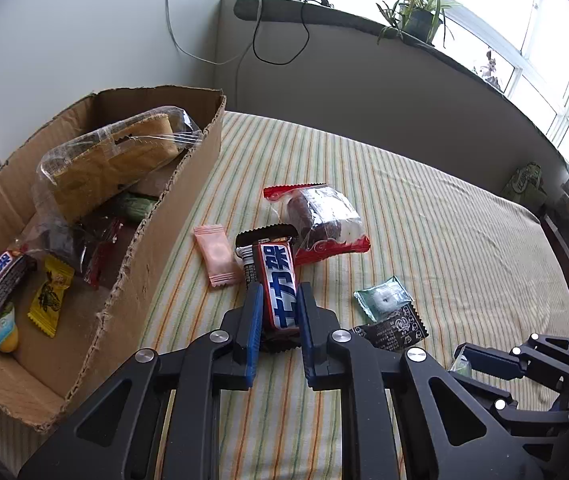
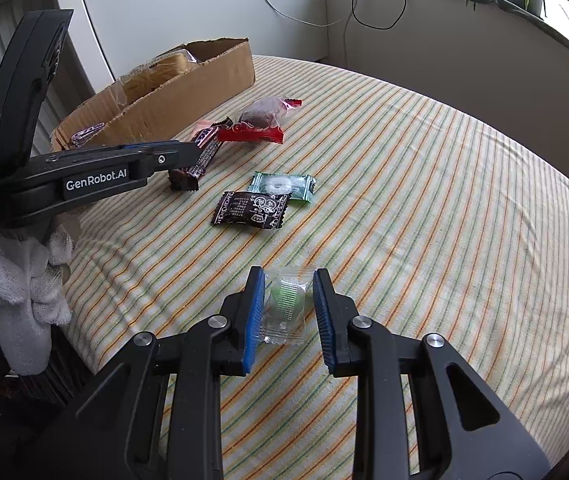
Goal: Organize snacks
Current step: 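Lift the chocolate bar with the left gripper while the right grasps the clear green candy, then carry both snacks into the cardboard box and open both grippers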
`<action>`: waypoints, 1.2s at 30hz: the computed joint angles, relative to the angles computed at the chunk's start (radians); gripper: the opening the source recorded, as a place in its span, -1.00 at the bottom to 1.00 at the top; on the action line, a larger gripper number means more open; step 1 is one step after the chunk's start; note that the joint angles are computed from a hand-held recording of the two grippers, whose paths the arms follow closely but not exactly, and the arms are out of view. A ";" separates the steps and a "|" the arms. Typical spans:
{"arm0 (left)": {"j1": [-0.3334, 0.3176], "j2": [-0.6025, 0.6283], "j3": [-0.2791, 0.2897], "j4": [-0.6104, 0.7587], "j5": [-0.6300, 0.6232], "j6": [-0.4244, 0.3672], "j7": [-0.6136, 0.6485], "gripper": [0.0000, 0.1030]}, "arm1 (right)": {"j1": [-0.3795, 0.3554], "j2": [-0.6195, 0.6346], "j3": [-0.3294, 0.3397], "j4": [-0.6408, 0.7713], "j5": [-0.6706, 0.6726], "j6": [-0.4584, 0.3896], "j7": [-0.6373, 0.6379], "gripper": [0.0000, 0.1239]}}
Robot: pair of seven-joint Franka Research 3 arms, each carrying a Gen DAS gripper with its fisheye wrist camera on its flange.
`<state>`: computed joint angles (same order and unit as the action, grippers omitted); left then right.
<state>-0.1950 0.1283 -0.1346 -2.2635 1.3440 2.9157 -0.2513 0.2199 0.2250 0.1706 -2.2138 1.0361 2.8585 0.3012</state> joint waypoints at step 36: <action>-0.030 -0.048 -0.006 -0.052 -0.100 0.005 0.113 -0.47 | 0.013 -0.076 -0.034 -0.011 0.099 -0.053 -0.035 -0.58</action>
